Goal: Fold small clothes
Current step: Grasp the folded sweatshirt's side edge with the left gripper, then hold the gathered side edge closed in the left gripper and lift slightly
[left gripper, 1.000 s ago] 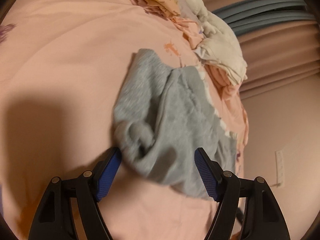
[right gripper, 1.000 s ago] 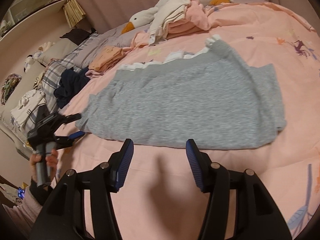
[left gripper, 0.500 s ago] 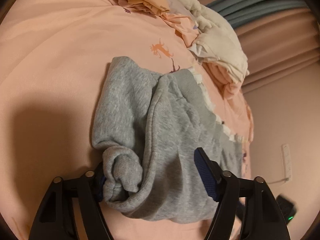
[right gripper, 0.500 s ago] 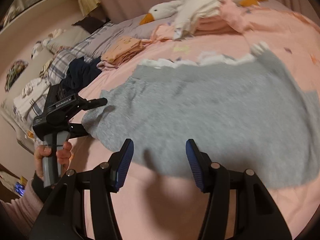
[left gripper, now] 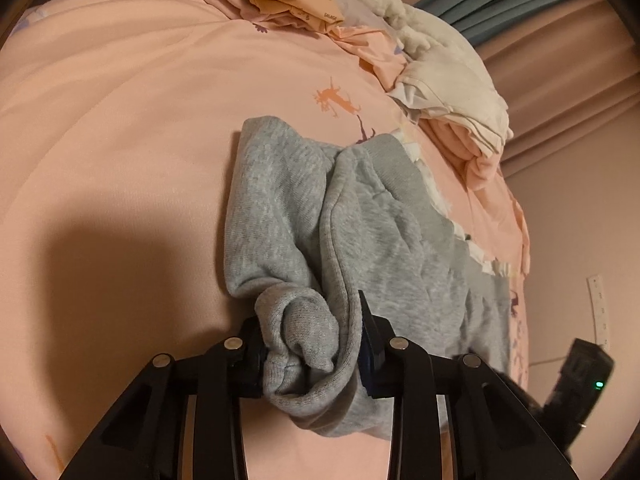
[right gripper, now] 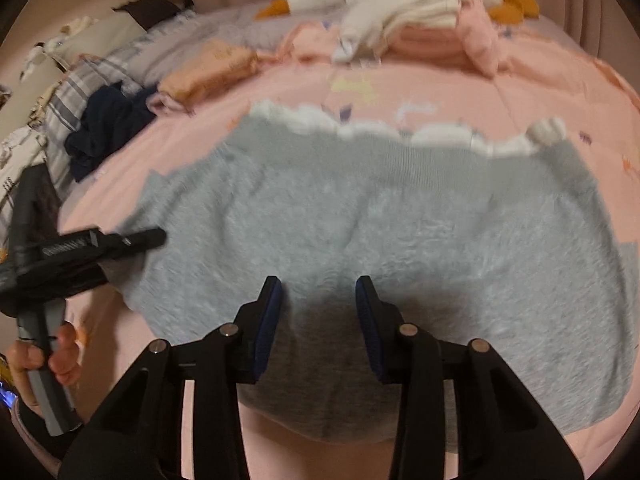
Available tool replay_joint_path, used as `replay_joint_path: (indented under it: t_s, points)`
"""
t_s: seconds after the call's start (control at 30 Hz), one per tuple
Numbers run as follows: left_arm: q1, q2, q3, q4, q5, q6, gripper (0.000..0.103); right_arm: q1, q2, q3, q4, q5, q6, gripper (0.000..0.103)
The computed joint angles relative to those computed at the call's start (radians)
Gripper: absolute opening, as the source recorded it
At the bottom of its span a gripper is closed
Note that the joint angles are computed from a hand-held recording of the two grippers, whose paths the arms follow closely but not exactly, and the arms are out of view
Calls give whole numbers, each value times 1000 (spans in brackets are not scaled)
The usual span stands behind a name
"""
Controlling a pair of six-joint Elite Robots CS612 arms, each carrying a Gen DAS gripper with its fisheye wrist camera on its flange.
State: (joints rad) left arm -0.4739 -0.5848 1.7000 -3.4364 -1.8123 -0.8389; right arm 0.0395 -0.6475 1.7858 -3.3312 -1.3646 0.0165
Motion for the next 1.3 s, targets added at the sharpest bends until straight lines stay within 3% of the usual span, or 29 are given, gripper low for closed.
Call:
replay_joint_path:
  t_s: [0.17,0.3,0.47,0.67,0.77,0.93,1.07,1.3]
  points:
    - [4,1,2,-6,-16,5,32,7,-17,5,54,-25,-10,39]
    - [6,7,1,-24,-23,2,32,9,-41,41,21,-18,-37,39]
    - [10,13,1,-40,-41,-7,32,16,-33,37,84,-50,-46,38]
    - [14,16,-1,-44,-53,2,32,19,-49,54,53,-36,-46,38]
    - [13,13,2,-40,-49,10,32,22,-44,48,-12,-62,-16,39]
    - [12,13,4,-45,-46,21,32,22,-25,10,6,-98,36,40]
    - [9,12,6,-46,-37,31,32,17,-13,-11,86,-80,52,40]
    - [7,11,5,-41,-34,39,32,16,-33,22,58,-60,59,40]
